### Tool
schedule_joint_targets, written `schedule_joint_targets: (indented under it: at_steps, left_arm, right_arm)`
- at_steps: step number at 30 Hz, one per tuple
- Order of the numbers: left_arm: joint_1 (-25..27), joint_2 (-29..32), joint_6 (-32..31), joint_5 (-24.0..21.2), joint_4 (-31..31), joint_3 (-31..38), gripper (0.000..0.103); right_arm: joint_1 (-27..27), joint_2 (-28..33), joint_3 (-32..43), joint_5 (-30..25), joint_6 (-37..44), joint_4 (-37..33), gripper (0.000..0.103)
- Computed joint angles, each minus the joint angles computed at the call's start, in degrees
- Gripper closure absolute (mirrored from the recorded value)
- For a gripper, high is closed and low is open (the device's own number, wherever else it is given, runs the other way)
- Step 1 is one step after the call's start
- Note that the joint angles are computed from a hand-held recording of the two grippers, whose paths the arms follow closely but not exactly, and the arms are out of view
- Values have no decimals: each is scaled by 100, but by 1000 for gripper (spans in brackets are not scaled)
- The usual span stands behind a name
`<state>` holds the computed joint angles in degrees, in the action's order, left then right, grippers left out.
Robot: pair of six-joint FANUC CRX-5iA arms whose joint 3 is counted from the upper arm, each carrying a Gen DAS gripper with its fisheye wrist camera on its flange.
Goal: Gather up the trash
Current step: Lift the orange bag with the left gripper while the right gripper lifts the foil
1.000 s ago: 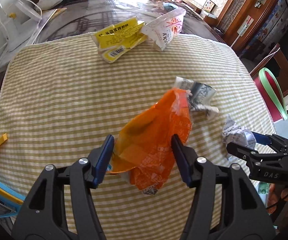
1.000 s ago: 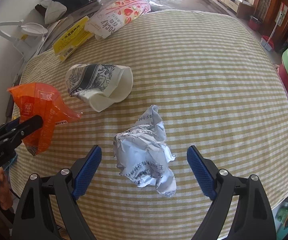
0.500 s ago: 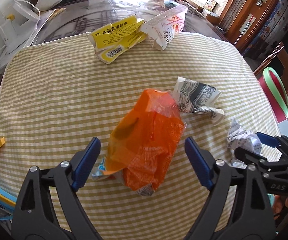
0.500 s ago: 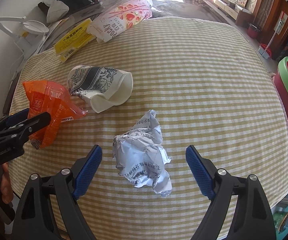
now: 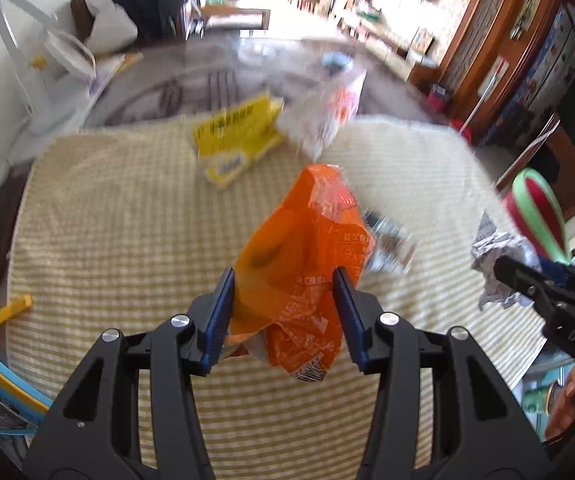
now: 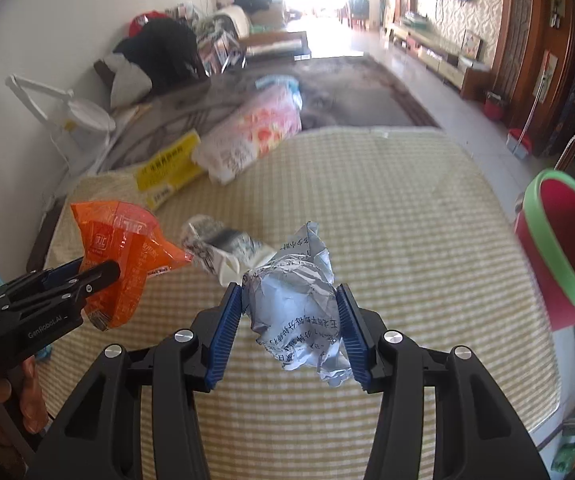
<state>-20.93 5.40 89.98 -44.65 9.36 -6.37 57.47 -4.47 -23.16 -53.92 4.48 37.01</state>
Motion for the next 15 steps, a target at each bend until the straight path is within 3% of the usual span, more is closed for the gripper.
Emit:
schedule_joint_targets:
  at_steps: [5,15]
  left_arm:
    - [-45,-202,-5,307,107,50,56]
    - [-221,-197,213,278,-125,331,56]
  right_arm:
    - [18,-106,-22,17,-166,432,56]
    - [38,-270,-71,68,-227,956,56]
